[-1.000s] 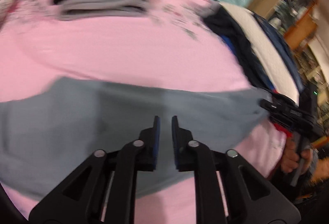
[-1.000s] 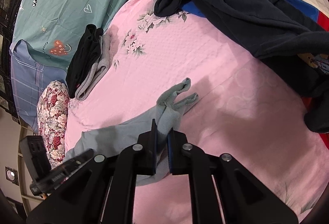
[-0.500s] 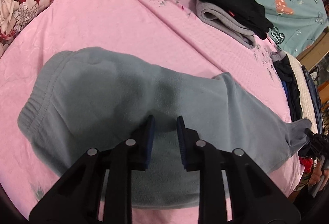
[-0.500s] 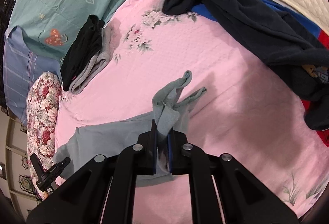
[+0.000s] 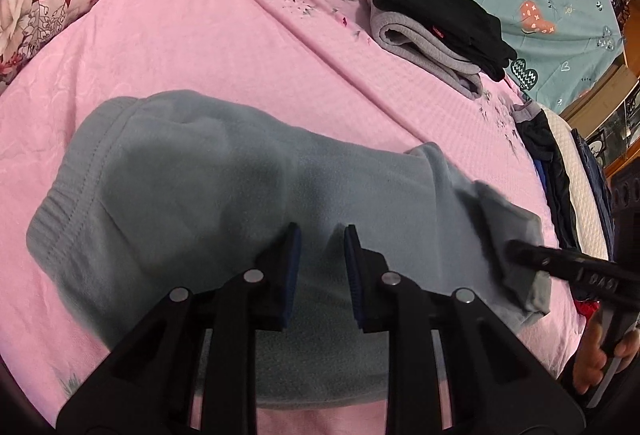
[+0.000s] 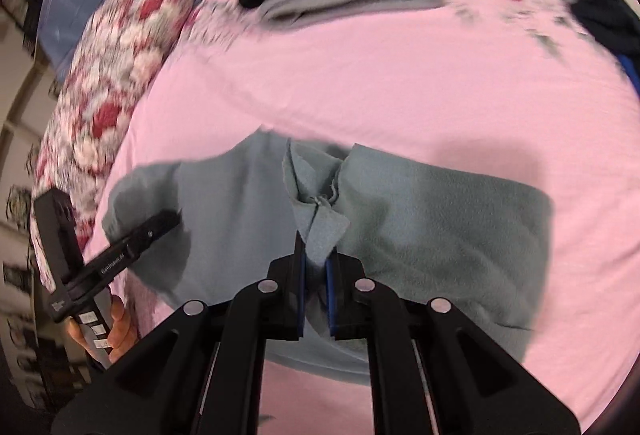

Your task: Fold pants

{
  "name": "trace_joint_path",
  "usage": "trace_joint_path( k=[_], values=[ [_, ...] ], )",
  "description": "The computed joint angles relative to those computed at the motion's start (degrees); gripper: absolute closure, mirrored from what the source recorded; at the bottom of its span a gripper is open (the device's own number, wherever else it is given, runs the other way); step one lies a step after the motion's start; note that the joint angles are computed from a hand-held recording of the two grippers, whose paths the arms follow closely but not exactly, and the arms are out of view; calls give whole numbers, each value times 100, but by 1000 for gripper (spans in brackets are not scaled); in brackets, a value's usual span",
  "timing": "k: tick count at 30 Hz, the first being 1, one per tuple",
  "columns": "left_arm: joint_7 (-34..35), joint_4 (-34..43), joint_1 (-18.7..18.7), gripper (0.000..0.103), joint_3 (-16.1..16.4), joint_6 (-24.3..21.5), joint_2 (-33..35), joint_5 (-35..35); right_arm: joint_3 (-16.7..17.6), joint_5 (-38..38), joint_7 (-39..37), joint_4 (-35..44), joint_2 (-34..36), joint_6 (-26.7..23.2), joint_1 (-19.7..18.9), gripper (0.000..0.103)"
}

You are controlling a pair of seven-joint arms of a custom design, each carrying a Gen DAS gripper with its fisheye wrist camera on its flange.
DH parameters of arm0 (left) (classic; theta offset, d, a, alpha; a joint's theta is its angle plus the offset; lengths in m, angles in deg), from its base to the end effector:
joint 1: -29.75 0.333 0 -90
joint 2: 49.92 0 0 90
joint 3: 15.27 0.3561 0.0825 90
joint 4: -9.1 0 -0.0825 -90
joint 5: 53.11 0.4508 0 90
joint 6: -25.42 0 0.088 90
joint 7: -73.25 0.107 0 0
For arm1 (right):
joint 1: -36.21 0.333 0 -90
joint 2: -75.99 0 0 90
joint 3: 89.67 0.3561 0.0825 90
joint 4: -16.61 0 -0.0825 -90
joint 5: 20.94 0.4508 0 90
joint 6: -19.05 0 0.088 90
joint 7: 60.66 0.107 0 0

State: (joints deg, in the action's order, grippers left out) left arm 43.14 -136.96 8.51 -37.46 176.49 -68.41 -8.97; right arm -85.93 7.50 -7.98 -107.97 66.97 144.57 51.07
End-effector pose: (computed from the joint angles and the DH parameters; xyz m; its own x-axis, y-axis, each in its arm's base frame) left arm 0.3469 -0.3524 0.4050 0.5075 -0.7582 0.4095 -0.5834 -0.6520 -0.4843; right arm 0.5392 0.2007 0.4909 0.6705 -0.6925 -0.2664 -0.7372 -0.5814 -0.3442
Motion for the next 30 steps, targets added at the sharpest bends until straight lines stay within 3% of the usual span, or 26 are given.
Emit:
trace_joint_path(
  k=[6, 8, 9, 10, 12, 15, 17, 19, 25, 28, 30],
  values=[
    [-385, -224, 163, 80, -14, 506, -145, 251, 234, -376, 107, -182, 15, 120, 237, 95],
    [-386, -228, 185, 80, -18, 550, -140, 260, 265, -565, 171, -222, 7, 156, 270, 90],
    [-373, -223, 190, 80, -19, 550, -134, 255, 259, -601, 162, -205, 22, 75, 285, 77],
    [-358, -219, 191, 80, -20, 545, -132, 248, 235, -515, 78, -196, 4, -43, 313, 58],
    [-357, -217, 200, 80, -26, 549, -132, 246, 182, -309, -117, -198, -89, -247, 347, 52],
    [-386, -211, 218, 80, -39, 565, -124, 259, 89, 137, -375, -85, -183, -498, 350, 52],
    [-376, -213, 214, 80, -38, 559, -126, 251, 153, 160, -282, -132, -233, 47, 317, 56],
    [-362, -206, 204, 80, -41, 534, -123, 234, 282, -166, -81, -119, -125, 551, 313, 91],
    [-321, -205, 185, 80, -20, 527, -117, 187, 295, -592, 267, 228, 476, 104, 401, 92],
    [-450, -260, 254, 80, -40, 669, -151, 300, 269, -591, 111, 76, 305, 125, 445, 92],
    [-784, -359, 437, 72, -120, 1013, -219, 615, 155, -221, -129, 63, 105, 35, 406, 92]
  ],
)
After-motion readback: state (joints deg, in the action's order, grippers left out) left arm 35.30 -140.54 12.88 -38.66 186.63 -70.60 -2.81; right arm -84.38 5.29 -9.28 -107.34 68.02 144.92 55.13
